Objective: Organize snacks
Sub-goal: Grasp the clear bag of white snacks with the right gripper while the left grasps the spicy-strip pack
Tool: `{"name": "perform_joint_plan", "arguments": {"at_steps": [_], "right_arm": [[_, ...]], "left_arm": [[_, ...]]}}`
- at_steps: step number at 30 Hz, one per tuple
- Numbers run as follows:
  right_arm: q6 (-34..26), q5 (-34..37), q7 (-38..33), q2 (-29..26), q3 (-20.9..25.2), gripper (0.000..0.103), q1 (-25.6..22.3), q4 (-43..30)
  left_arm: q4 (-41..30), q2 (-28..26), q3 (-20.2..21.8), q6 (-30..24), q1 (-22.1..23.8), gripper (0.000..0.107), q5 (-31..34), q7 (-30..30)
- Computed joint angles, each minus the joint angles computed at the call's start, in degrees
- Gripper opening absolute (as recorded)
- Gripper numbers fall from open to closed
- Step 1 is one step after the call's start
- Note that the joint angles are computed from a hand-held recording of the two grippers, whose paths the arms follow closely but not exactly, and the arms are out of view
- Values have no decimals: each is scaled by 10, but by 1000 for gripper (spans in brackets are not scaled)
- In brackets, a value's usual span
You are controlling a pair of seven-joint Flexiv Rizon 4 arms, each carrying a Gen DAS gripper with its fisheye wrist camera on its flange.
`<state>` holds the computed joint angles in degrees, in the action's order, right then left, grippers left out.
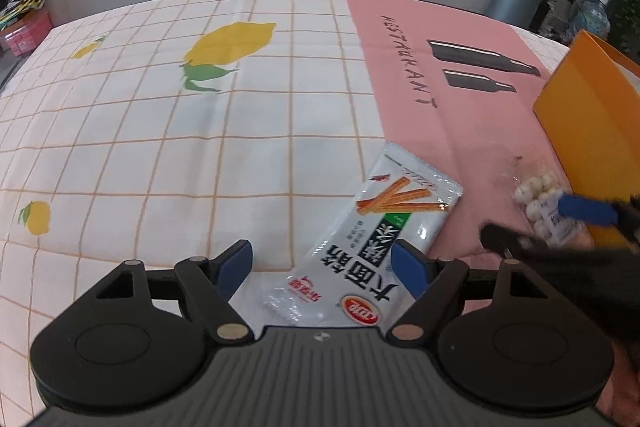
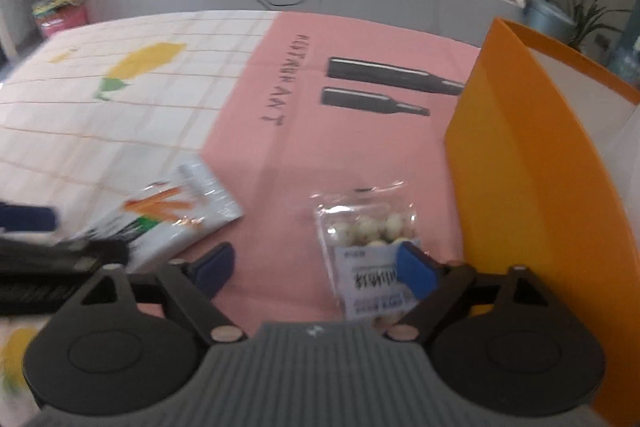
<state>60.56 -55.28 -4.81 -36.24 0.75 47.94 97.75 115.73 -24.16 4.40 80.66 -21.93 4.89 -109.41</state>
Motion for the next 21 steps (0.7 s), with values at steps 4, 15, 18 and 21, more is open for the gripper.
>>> {"name": "perform_joint_plan", "arguments": {"at_steps": [4,15,18,21], "right_arm": [[135,7,-37,9,19,81,-30,32],[-61,42,-71,-24,12,97,-3,-40],[-65,54,-35,-41,1,100,2,-61],[-2,90,-41,-38,16,100,-25,-47]], "left_arm": [[6,6,-2,-7,6,92,-3,-3],[8,13,-6,-6,6,92,7,4],[5,14,1,-12,-1,92,16,3],[5,15,6,-16,-3,92,22,-6]]}}
